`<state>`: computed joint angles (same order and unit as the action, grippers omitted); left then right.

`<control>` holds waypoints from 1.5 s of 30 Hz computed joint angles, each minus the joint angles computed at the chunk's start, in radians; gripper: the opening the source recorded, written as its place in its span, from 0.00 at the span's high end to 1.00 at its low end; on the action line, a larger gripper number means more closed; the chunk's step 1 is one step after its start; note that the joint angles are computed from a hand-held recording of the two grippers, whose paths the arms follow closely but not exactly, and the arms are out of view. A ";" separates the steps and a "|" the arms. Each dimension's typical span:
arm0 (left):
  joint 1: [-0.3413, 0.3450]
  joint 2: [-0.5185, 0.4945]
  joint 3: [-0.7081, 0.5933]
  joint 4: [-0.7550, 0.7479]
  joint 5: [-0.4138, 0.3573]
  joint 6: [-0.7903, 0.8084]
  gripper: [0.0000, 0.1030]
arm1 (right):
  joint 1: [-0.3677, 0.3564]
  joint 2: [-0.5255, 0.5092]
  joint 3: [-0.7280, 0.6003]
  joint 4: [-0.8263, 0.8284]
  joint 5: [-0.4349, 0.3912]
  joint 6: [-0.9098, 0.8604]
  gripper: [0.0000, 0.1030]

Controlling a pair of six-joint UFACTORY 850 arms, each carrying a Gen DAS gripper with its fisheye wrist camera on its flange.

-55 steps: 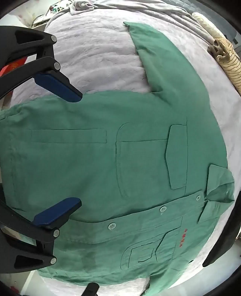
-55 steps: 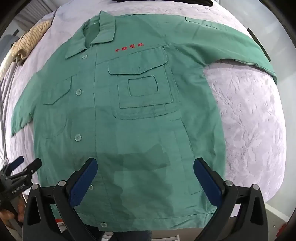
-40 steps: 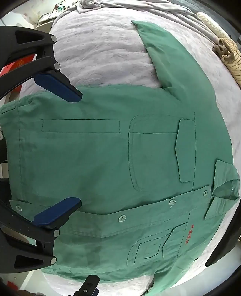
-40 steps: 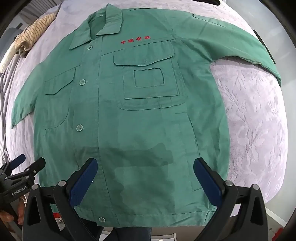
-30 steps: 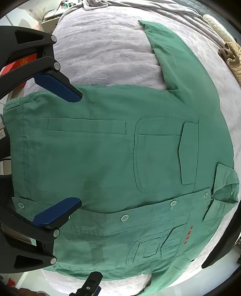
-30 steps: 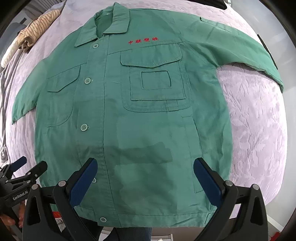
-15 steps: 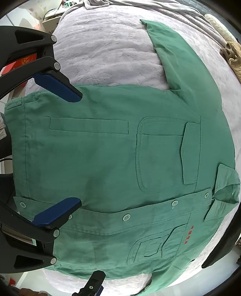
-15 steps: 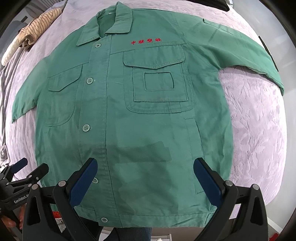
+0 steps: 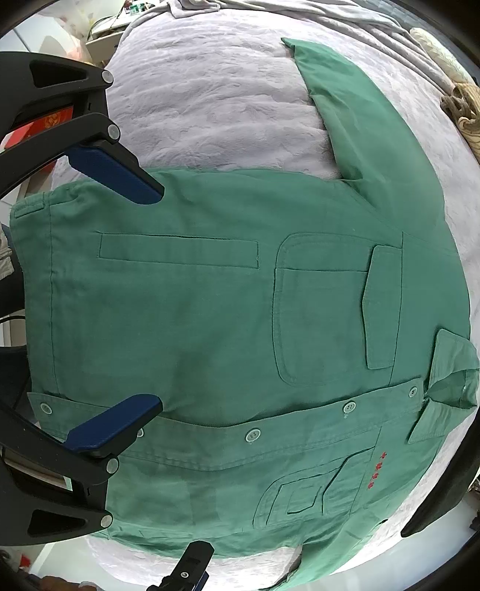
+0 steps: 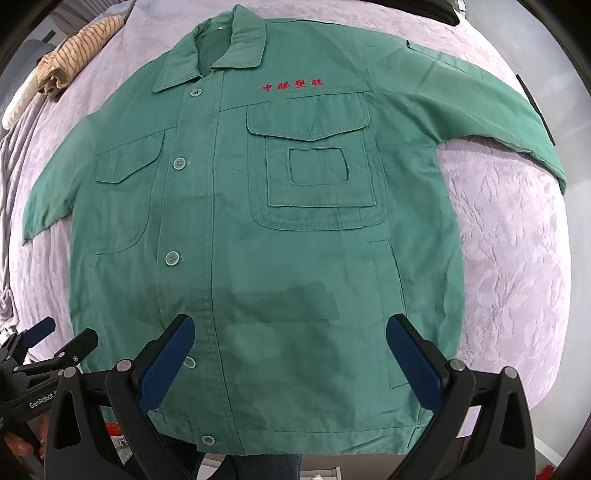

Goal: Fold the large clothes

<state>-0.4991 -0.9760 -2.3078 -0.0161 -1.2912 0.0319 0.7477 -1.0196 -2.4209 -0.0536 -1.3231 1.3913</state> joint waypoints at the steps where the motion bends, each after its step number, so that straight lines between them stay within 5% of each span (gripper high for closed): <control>1: 0.000 0.000 -0.001 0.000 -0.001 0.000 0.00 | -0.001 -0.004 -0.008 0.001 -0.005 -0.002 0.00; 45: 0.006 0.000 0.006 0.002 0.002 0.007 0.00 | -0.007 -0.144 -0.255 0.007 -0.119 -0.028 0.00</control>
<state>-0.4933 -0.9763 -2.3019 -0.0136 -1.2896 0.0393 0.7402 -1.1635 -2.6756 -0.0461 -1.4426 1.3628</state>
